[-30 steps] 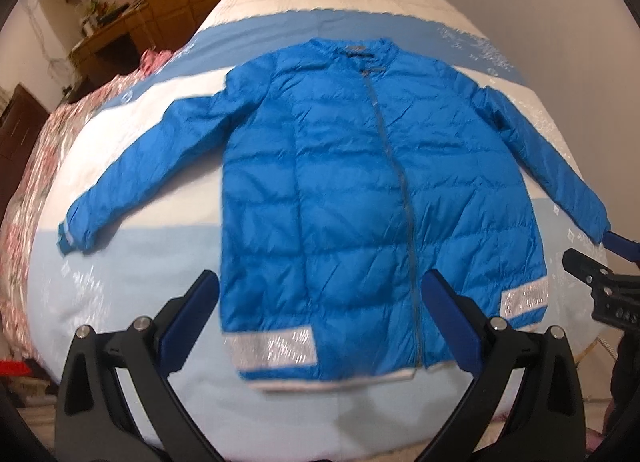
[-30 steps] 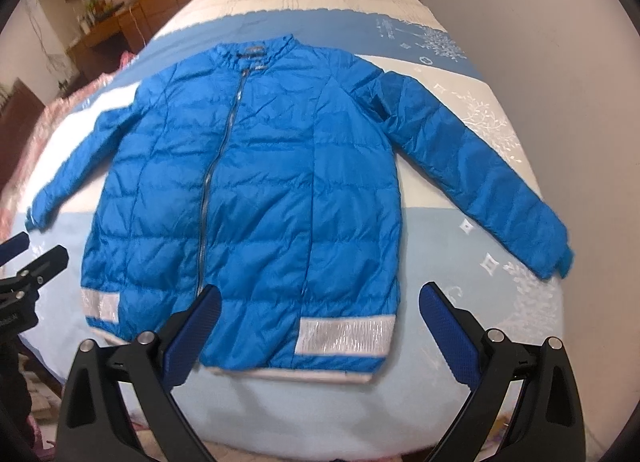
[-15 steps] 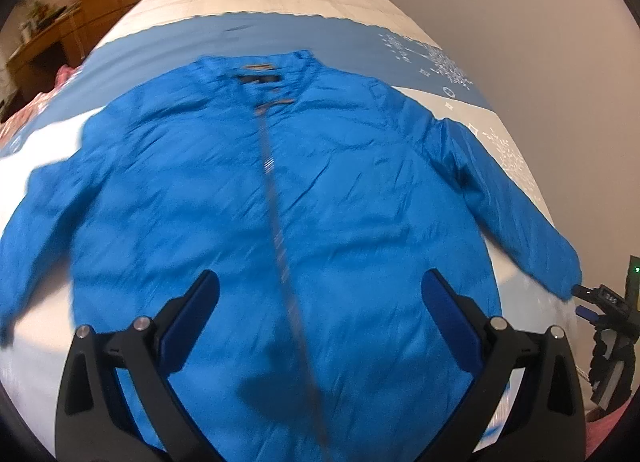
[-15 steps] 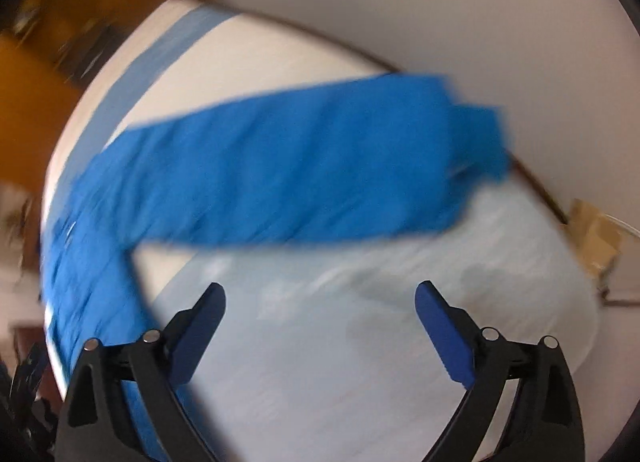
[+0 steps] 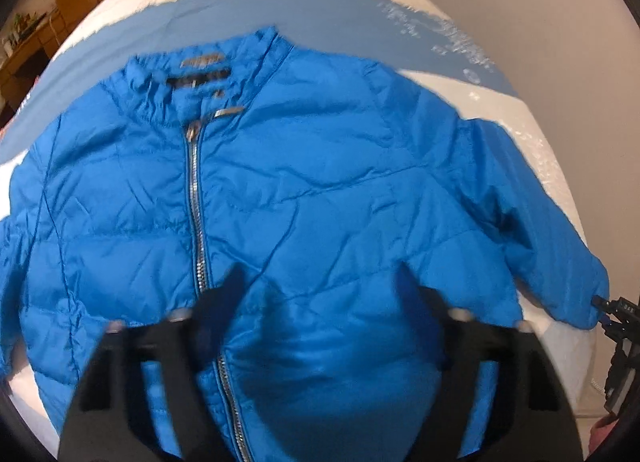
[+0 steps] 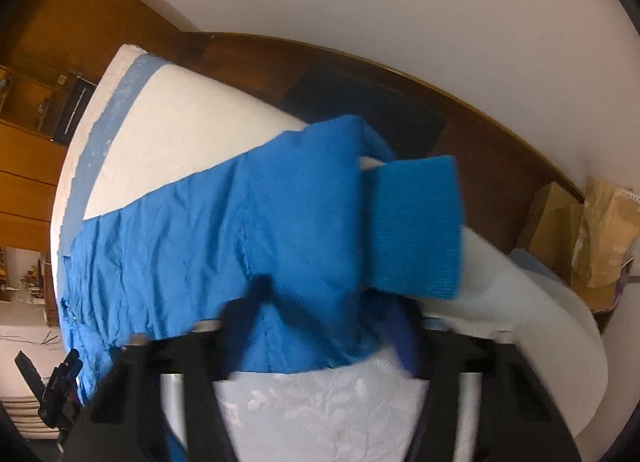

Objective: Fold large clothes
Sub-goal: 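Grasp a jacket sleeve cuff with the right gripper and fold it across the body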

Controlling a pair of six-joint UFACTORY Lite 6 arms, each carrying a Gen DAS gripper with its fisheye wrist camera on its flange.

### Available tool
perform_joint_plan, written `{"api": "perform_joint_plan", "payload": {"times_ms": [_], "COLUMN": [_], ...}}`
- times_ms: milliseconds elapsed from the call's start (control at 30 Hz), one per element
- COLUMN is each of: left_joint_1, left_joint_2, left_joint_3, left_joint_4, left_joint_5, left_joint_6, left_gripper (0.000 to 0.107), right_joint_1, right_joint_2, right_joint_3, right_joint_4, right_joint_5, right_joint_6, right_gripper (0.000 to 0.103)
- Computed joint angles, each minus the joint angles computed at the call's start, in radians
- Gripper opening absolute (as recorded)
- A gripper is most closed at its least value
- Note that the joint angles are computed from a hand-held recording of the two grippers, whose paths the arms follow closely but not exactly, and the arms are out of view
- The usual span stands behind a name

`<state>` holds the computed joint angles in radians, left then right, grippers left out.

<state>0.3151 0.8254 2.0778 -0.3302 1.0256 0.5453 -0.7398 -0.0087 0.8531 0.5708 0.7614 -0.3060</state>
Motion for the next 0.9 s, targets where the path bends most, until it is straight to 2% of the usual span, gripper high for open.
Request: {"api": "perform_joint_plan", "payload": {"times_ms": [33, 67, 233, 267, 333, 467, 633, 733, 800, 900], "left_joint_1": [0.004, 0.01, 0.046, 0.052, 0.068, 0.095, 0.162, 0.195, 0.215, 0.234], "left_joint_2": [0.018, 0.035, 0.057, 0.06, 0.07, 0.095, 0.13, 0.176, 0.226, 0.331], "left_joint_3": [0.022, 0.038, 0.047, 0.051, 0.069, 0.125, 0.229, 0.331, 0.425, 0.614], "left_joint_4": [0.002, 0.006, 0.004, 0.004, -0.007, -0.006, -0.018, -0.014, -0.014, -0.022], "left_joint_5": [0.013, 0.016, 0.009, 0.009, 0.019, 0.055, 0.134, 0.186, 0.233, 0.321], "left_joint_6": [-0.007, -0.015, 0.008, 0.012, 0.028, 0.038, 0.061, 0.067, 0.064, 0.047], "left_gripper": [0.065, 0.064, 0.062, 0.062, 0.062, 0.062, 0.062, 0.062, 0.063, 0.063], "right_joint_1": [-0.027, -0.039, -0.01, 0.037, 0.161, 0.478, 0.828, 0.971, 1.031, 1.082], "right_joint_2": [0.022, 0.035, -0.071, -0.098, -0.118, -0.028, 0.271, 0.47, 0.538, 0.688], "right_joint_3": [0.017, 0.02, 0.037, 0.052, 0.099, 0.282, 0.628, 0.84, 0.909, 1.066], "right_joint_4": [0.068, 0.133, 0.298, 0.363, 0.395, 0.315, 0.058, -0.075, -0.165, -0.145], "right_joint_5": [0.038, 0.055, 0.12, 0.148, 0.136, 0.028, -0.061, -0.054, -0.037, 0.013], "right_joint_6": [-0.051, -0.093, -0.183, -0.207, -0.193, -0.066, 0.176, 0.301, 0.365, 0.349], "right_gripper": [0.024, 0.021, 0.019, 0.018, 0.018, 0.018, 0.018, 0.018, 0.018, 0.019]}}
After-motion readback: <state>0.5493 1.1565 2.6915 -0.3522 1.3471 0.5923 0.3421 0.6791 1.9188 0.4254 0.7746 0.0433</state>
